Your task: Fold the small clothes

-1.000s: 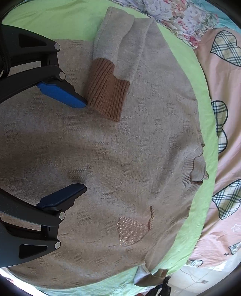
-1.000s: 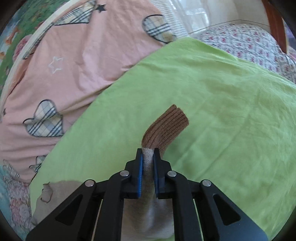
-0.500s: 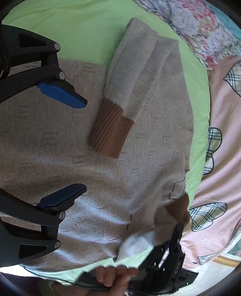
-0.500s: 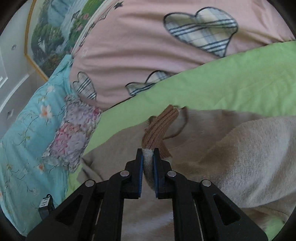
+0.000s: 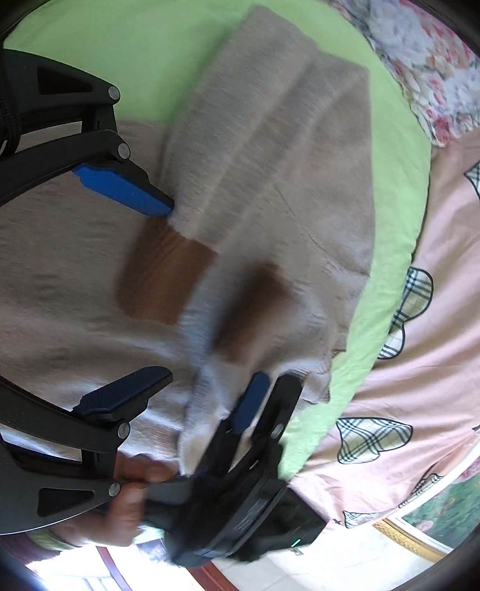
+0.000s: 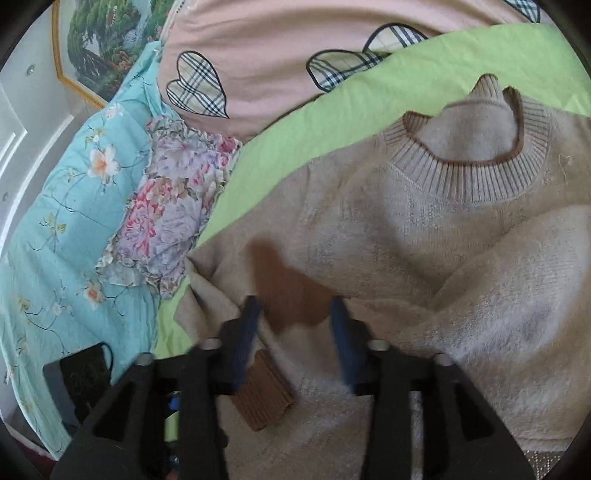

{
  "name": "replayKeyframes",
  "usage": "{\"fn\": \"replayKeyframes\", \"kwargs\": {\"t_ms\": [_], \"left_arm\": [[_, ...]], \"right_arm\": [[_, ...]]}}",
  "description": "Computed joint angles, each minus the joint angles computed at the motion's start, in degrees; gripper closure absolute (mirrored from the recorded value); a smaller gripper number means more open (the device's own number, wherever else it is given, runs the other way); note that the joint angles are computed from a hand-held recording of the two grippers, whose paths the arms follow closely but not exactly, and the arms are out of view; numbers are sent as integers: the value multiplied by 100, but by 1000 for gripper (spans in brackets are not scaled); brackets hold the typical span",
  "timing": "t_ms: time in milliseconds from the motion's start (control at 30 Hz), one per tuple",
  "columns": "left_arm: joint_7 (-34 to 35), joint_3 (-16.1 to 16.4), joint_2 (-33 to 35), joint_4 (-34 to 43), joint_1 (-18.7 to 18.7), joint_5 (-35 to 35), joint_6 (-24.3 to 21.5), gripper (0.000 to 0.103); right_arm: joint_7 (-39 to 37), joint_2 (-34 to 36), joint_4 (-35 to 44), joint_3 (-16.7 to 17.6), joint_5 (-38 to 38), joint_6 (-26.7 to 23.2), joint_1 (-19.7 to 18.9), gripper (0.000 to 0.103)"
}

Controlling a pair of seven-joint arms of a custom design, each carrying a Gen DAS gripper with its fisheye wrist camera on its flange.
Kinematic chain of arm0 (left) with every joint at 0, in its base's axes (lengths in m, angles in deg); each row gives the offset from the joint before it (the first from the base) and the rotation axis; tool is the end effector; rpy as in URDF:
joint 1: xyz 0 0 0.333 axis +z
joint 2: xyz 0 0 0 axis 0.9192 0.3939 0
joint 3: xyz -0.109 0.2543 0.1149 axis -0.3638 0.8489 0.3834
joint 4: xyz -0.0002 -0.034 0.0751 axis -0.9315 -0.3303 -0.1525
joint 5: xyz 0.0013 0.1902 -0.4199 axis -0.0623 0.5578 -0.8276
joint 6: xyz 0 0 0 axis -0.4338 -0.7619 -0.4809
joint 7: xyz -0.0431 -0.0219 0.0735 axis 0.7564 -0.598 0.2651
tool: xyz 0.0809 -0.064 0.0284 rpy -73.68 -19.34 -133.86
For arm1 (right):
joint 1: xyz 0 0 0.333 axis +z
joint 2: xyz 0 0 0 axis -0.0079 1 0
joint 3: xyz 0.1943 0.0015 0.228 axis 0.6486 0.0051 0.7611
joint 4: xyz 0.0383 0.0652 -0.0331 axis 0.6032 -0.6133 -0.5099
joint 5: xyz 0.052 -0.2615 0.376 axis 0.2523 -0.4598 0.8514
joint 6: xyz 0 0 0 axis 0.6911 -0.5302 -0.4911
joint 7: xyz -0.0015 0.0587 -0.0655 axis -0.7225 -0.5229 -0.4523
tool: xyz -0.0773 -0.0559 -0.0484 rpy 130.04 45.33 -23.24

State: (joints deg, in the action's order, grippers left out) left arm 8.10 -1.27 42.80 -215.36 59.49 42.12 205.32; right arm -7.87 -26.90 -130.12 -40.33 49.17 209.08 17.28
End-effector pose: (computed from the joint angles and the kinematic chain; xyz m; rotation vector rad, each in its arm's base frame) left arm 0.5126 -0.1733 0.5273 -2.2921 1.4919 -0.9575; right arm 0.6472 0.3539 0.5040 -1.8010 1.2182 0.3433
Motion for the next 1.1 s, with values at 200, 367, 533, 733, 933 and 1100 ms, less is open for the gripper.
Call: {"fn": "replayKeyframes", "kwargs": {"t_ms": [200, 367, 533, 733, 933, 1100], "left_arm": [[338, 184, 926, 768, 19, -231, 66, 15], [1260, 539, 1166, 1030, -286, -1586, 212, 15], [1068, 171, 886, 1129, 4, -1018, 158, 15], [1030, 169, 1728, 2052, 206, -341, -1162, 14], [1511, 226, 2160, 2200, 160, -884, -940, 47], [2029, 134, 1907, 1964, 97, -1030, -372, 98]], "right_arm": [[-160, -673, -666, -156, 394, 272, -82, 47], [-77, -1395, -1457, -453, 456, 502, -58, 47], [-139, -1980, -2093, -722, 631, 689, 57, 47], [45, -2227, -2399, -935, 580, 783, 170, 47], [-18, -2376, -2523, -1020, 551, 825, 234, 47], [28, -2449, -2584, -1061, 486, 939, 259, 47]]}}
